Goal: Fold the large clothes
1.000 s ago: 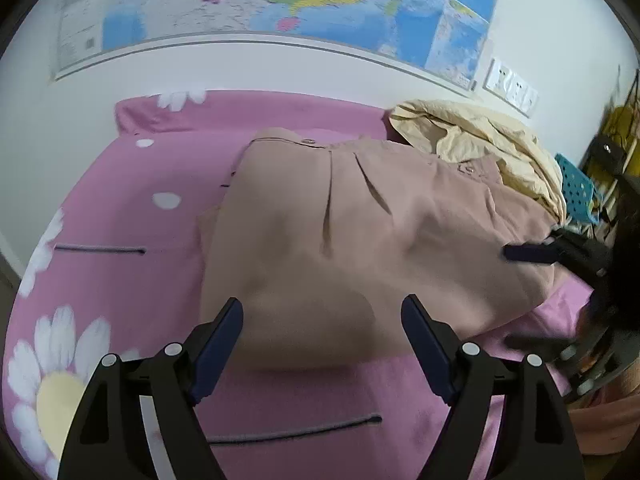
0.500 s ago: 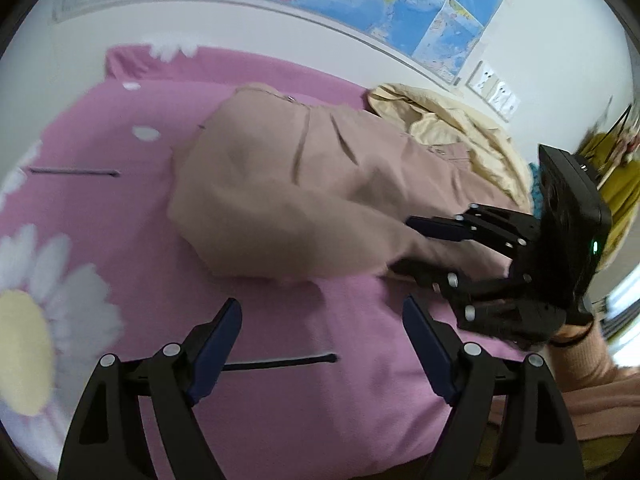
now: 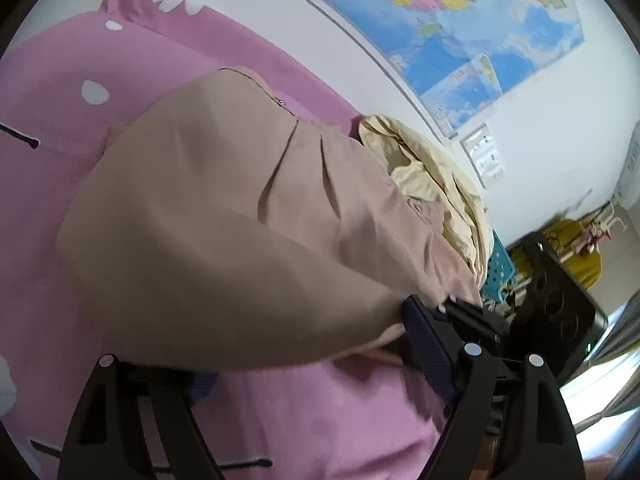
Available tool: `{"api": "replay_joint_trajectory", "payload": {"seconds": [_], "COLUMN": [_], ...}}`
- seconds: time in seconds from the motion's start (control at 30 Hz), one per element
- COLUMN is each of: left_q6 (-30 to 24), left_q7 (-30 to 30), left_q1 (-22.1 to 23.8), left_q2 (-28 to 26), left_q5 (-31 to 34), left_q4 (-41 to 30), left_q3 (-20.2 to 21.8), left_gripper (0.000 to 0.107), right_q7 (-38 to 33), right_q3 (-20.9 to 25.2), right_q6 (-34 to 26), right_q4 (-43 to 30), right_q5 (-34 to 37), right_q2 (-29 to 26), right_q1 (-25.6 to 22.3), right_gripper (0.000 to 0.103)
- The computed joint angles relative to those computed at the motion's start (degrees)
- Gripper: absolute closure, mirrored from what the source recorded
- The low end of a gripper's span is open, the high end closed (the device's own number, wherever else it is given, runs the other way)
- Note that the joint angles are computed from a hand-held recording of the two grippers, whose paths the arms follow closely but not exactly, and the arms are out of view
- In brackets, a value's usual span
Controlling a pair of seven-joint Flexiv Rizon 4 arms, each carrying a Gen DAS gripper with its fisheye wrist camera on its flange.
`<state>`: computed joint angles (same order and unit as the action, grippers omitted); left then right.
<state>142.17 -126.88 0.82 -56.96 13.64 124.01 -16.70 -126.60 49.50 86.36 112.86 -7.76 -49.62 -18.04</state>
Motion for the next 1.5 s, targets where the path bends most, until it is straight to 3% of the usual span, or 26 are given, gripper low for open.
{"api": "replay_joint_trajectory", "payload": {"seconds": [0.43,0.67,0.77,0.9,1.07,1.33,1.5], "left_q6": [-7.6,-10.1,-10.0,-10.5,-11.0,-11.8,-13.9], "left_q7": [5.9,9.0,9.5,10.3,11.2,11.6,13.0], "left_q1": [-10.2,-12.6,-12.3,-12.7,-12.8,-12.0,-14.9], "left_q2": [4.9,6.0,5.9,6.0,5.9,5.5,6.7], "left_q5": [-14.9,-18.8,-18.7,-19.5,-19.9,-19.2,-23.2], "left_q4": [-0.7,-0.8,-0.8,-1.2,-1.7,-2.9,-2.6], "left_q3": [5.6,6.9,6.7,6.9,6.8,6.3,8.2], "left_gripper": [0.024,0.024,0.024,0.023,0.022,0.017,0.028], "right_q7": [-0.5,0.8,0.8,-0.1,-0.7,-0.3,2.2], "right_q3": [2.4,4.3,7.4,13.5,15.9,16.0,13.0], "right_q6": [0.5,0.2,-1.7,-7.5,-9.5,-9.6,-11.4], "right_q4": [1.4,2.6,3.2,2.9,3.3,3.4,2.6], "right_q5": [0.6,-0.4,0.0,3.8,10.5,21.8,27.9], "right_q2": [-1.7,-1.9,-2.4,-3.9,-2.8,-0.8,1.9], "right_q1": [-3.0,-5.4,-9.4,-17.6,-24.2,-31.7,-32.9], "right_gripper": [0.068,0.06,0.054,0.051,0.047,0.042,0.037]}}
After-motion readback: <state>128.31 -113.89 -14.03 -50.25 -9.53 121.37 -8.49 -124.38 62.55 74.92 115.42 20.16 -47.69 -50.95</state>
